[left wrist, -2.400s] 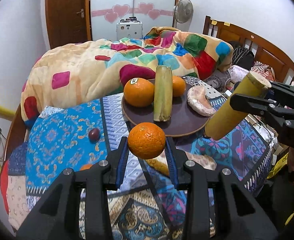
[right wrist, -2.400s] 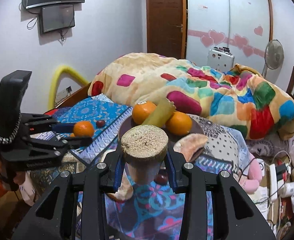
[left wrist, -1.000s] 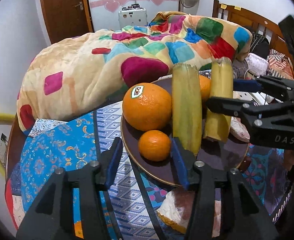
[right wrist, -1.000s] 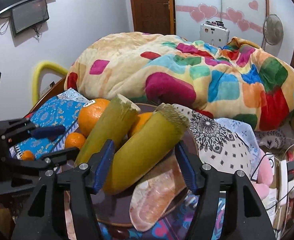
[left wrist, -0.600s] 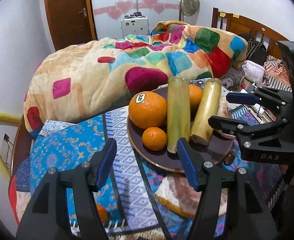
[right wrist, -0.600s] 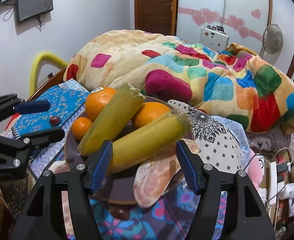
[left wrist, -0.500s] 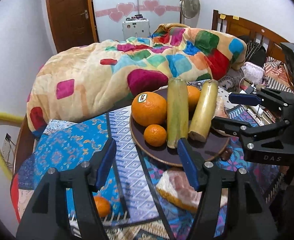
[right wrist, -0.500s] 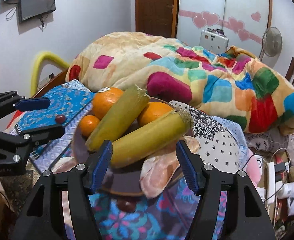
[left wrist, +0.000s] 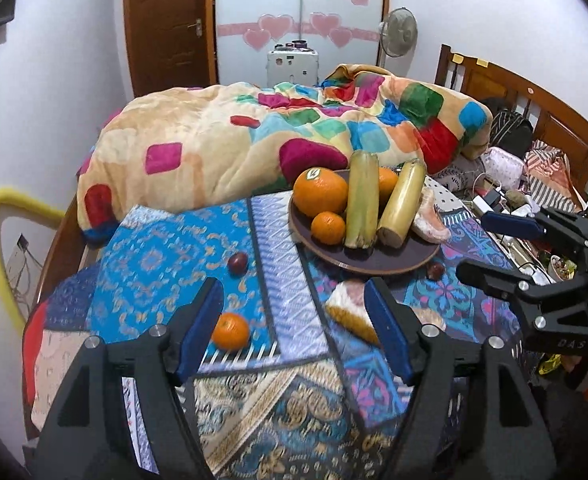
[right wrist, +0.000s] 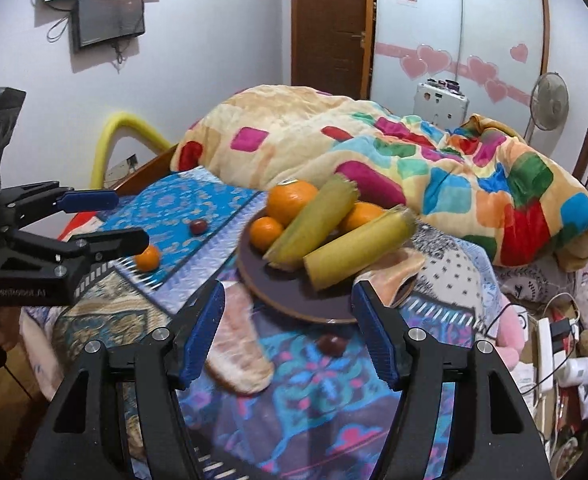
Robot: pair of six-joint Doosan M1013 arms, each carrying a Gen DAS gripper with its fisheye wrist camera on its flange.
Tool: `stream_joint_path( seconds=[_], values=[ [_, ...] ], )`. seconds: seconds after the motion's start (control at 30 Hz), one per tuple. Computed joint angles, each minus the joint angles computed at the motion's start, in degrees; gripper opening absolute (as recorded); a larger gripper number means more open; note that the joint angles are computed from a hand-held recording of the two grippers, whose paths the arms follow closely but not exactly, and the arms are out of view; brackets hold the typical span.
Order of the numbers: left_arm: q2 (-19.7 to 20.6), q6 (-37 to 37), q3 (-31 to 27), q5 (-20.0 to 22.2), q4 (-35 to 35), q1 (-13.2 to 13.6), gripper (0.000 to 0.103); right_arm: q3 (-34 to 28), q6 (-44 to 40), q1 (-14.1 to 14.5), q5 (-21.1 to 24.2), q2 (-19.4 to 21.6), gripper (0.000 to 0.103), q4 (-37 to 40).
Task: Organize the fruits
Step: 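Grasp another small mandarin with the left tool while the right tool grasps the loose pomelo segment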
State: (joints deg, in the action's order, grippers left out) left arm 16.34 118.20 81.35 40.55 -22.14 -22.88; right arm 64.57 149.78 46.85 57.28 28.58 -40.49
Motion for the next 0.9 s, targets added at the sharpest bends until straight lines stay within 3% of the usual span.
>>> stream_joint_path(
  seconds=[0.33, 0.9],
  values=[
    [-0.8, -0.37, 2.85, -0.28, 2.51, 2.35, 0.073, -0.86, -3.2, 0.2, -1.24, 1.96, 0.065, 5.16],
    [3.55, 0.02, 1.77, 4.22, -0.43, 5.06, 0.073, -4.2, -10.74, -1.18, 0.31, 6.04, 0.064, 12.49]
  ],
)
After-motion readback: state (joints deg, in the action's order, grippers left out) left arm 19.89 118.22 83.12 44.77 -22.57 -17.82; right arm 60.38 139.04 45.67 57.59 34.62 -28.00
